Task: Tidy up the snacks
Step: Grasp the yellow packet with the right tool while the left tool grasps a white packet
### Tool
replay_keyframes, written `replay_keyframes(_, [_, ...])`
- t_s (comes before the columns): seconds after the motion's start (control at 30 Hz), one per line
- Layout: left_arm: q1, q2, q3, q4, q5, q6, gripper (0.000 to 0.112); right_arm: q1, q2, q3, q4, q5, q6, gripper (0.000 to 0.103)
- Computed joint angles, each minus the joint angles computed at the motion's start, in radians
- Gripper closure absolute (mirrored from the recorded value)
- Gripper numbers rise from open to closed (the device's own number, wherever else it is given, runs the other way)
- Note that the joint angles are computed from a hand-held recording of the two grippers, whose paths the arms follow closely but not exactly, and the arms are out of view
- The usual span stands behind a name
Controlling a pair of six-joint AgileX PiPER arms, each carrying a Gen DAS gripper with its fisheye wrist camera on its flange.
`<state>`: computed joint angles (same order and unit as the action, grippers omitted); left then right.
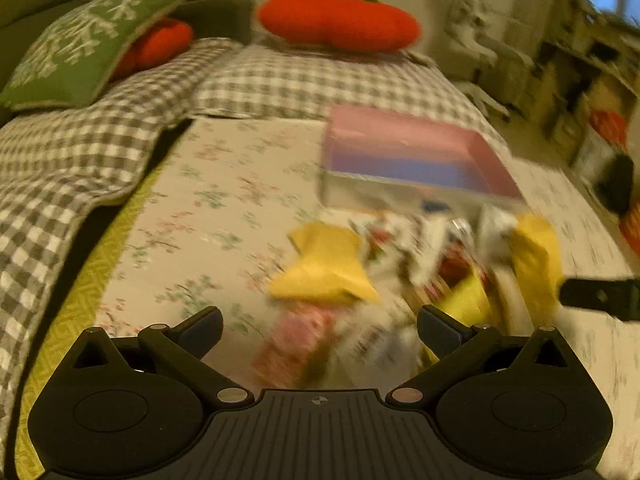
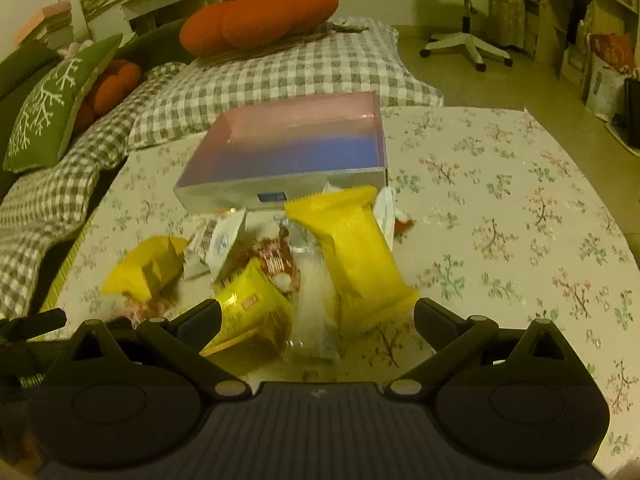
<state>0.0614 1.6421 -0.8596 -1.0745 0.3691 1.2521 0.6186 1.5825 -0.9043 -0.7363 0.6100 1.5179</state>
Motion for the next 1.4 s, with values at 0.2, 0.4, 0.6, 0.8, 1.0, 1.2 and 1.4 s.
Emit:
replay_keyframes(0.2, [0.036,0.057,-0.092,0.020,0.025,-0.092,0.010,-0.089,0.050,-0.108,0.116,-0.006,-0.135,0.001])
replay_keyframes(0.4, [0.001,0.070,-0.061,-0.008,0.092,0.051,0.010,-0.143,0.084,-0.074,0.110,-0.070,-0.137,0.005])
replay_keyframes(0.6, [-0.066,0.062,0.008,-0.025,0.064,0.158,0.010,-0.195,0.118,-0.026,0.161,-0.138,-0.228,0.023])
replay_keyframes(0.8, [-0.114,0.095,0.008,0.049,-0.027,0.119,0.013,-0.162,0.174,-0.073,0.103,-0.080,-0.229,0.033])
replay_keyframes(1.0, [-0.099,0.111,0.011,-0.064,-0.013,0.247,0.034,-0.176,0.209,-0.092,0.124,-0.081,-0.273,0.049])
replay_keyframes(1.2, [-0.102,0.107,0.034,-0.210,-0.032,0.414,0.060,-0.174,0.178,-0.054,0.081,-0.101,-0.194,0.061])
replay_keyframes(1.4, [-0.045,0.107,0.010,-0.137,0.078,0.323,0.065,-0.168,0.132,-0.013,0.059,-0.129,-0.129,0.065])
